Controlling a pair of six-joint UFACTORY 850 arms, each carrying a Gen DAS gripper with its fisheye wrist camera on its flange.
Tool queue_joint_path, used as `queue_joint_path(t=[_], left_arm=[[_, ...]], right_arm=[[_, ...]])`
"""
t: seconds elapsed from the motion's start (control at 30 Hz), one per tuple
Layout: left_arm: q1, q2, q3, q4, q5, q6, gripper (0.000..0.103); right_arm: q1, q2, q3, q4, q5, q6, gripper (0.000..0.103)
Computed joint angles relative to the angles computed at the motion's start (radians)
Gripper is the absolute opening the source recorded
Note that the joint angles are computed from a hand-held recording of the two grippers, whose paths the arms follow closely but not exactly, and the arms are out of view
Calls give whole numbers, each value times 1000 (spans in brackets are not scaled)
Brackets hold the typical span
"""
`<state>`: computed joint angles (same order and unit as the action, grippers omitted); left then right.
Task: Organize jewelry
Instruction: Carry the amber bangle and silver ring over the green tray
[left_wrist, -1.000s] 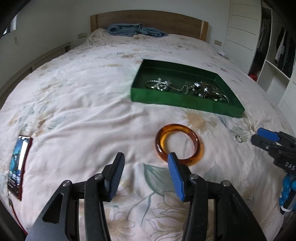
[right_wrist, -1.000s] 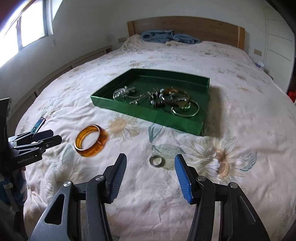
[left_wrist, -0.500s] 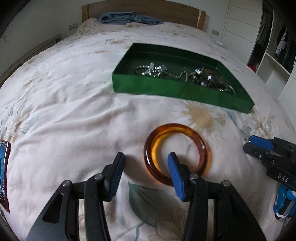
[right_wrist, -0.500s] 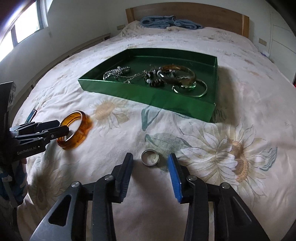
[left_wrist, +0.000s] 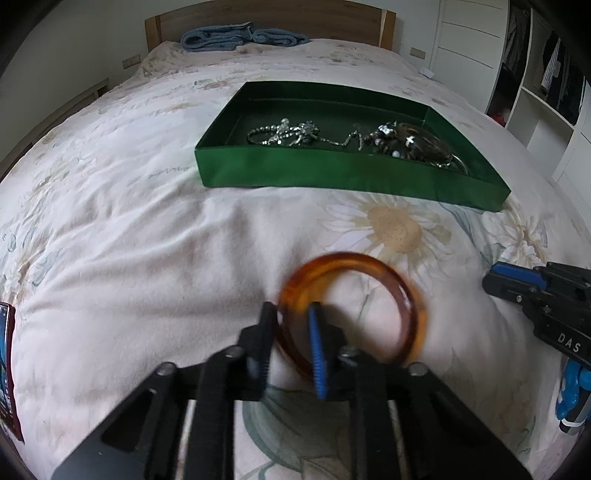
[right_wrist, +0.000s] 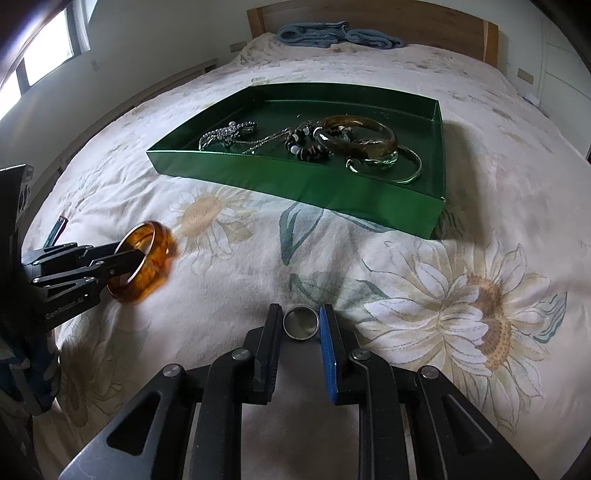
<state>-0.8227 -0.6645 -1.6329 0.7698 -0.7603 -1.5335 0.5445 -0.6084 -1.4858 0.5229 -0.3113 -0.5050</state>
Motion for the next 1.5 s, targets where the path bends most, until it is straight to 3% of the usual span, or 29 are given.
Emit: queue_joint_path(t=[0.5,0.93,1.27,1.5], left_arm=[[-13,27,15,103,-31,-100,9],[5,61,4,197,-6,-176,9],[52,-20,-167,194,-47,-94,9],[100,-157,-380,103,-93,36,9]], right_arm=[[-3,43,27,11,45,-4,20],[-3,23,-52,-6,63,3,20],[-19,-49,-204,-91,67,105,20],[-32,-141,-342,-195,44,230,20]])
